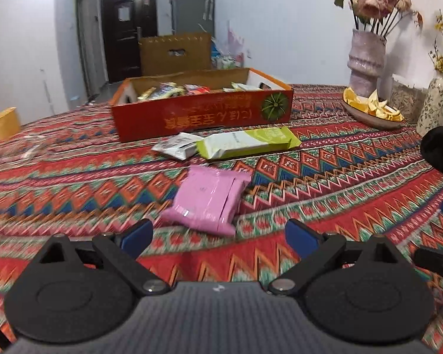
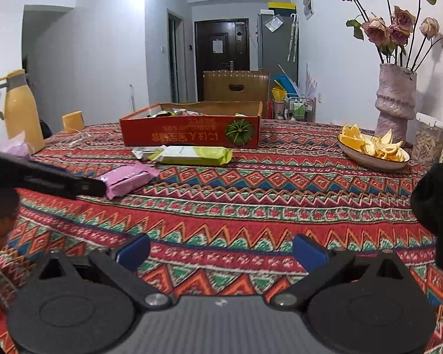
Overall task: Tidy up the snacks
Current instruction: 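Grasp a pink packet with the left tool while the right tool grasps a green-and-white bar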
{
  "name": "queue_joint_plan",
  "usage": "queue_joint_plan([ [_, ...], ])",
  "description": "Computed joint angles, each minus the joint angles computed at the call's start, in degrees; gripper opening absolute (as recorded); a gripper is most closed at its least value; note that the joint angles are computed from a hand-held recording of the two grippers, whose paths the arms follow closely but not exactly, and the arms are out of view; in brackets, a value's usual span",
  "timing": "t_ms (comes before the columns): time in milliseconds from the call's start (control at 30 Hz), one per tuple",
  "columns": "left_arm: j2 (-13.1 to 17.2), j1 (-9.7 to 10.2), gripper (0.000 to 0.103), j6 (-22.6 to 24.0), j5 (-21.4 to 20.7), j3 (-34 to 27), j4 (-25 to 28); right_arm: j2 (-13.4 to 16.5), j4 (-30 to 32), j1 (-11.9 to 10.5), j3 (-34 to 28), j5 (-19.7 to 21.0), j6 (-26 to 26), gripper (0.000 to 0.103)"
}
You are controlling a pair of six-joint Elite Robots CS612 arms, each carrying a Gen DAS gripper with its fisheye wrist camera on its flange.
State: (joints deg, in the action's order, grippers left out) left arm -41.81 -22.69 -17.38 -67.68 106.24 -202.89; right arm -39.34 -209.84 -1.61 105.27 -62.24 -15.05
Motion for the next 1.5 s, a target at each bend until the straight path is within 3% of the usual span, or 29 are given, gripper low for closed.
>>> queue_joint_plan([
  [200, 4.18, 3.02, 0.098, 2.25, -5.39, -6.89, 2.34, 0.39, 3.44, 0.92, -3.09, -3.33, -2.02, 0.103],
  [300, 5.21, 4.13, 0.096, 0.29, -7.28, -7.95, 2.14, 1.21, 5.09, 1.3, -6.42, -3.13, -4.96, 0.103],
  [367, 5.82, 4.65, 0.088, -1.48, -8.17, -7.93, 0.0, 2.18, 6.73, 1.53, -9.7, -3.1, -5.04, 0.103],
  [400, 6.0, 4.93, 0.069, -2.1, -9.06, -7.7, -1.78, 2.61, 8.64, 1.67, -11.49, -2.84, -5.15, 0.103],
  [433, 6.12, 5.27, 0.061, -2.61, -10.27, -7.66, -2.75, 3.16, 11.08, 1.81, -13.65, -2.09, -5.64, 0.103],
  [500, 6.28, 5.73, 0.061, -3.68, -11.59, -7.63, -3.7, 4.36, 15.88, 2.27, -17.69, -0.45, -7.31, 0.103],
  [700, 5.55, 4.71, 0.061, -3.02, -5.56, -6.88, -2.84, 9.69, 30.26, 5.19, -30.82, 4.13, -19.74, 0.099],
  [833, 4.89, 5.06, 0.061, -7.61, -3.09, -6.66, -0.99, 12.08, 35.85, 7.37, -36.16, 2.72, -30.88, 0.099],
  [900, 4.68, 5.43, 0.061, -9.11, -3.62, -6.65, -0.33, 13.28, 37.9, 8.27, -38.65, 1.23, -33.02, 0.098],
  [1000, 4.44, 5.63, 0.061, -9.49, -4.18, -6.69, 0.9, 14.79, 38.91, 8.51, -41.32, 2.39, -29.73, 0.092],
  [1067, 4.46, 5.61, 0.061, -9.46, -4.31, -6.7, 1.03, 15.17, 40.29, 8.32, -42.15, 3.34, -24.24, 0.077],
  [1133, 4.47, 5.59, 0.061, -9.35, -4.25, -6.72, 1.18, 15.06, 42.57, 7.54, -41.85, 6.92, -20.5, 0.053],
  [1200, 4.63, 5.54, 0.061, -9.15, -4.1, -6.82, 1.11, 14.22, 41.4, 6.87, -39.74, 7.91, -17.69, 0.04],
  [1367, 5.06, 5.13, 0.06, -6.83, -4.13, -6.91, 0.07, 9.14, 29.58, 5.65, -27.85, 2.3, -8.42, 0.04],
  [1433, 5.24, 5.06, 0.06, -6.09, -4.92, -6.96, -0.55, 6.73, 23.32, 5.3, -21.85, -1.79, -5.85, 0.04],
  [1500, 4.94, 4.77, 0.06, -6.64, -4.75, -6.64, -0.06, 4.73, 18.71, 4.38, -16.75, -2.36, -3.05, 0.04],
])
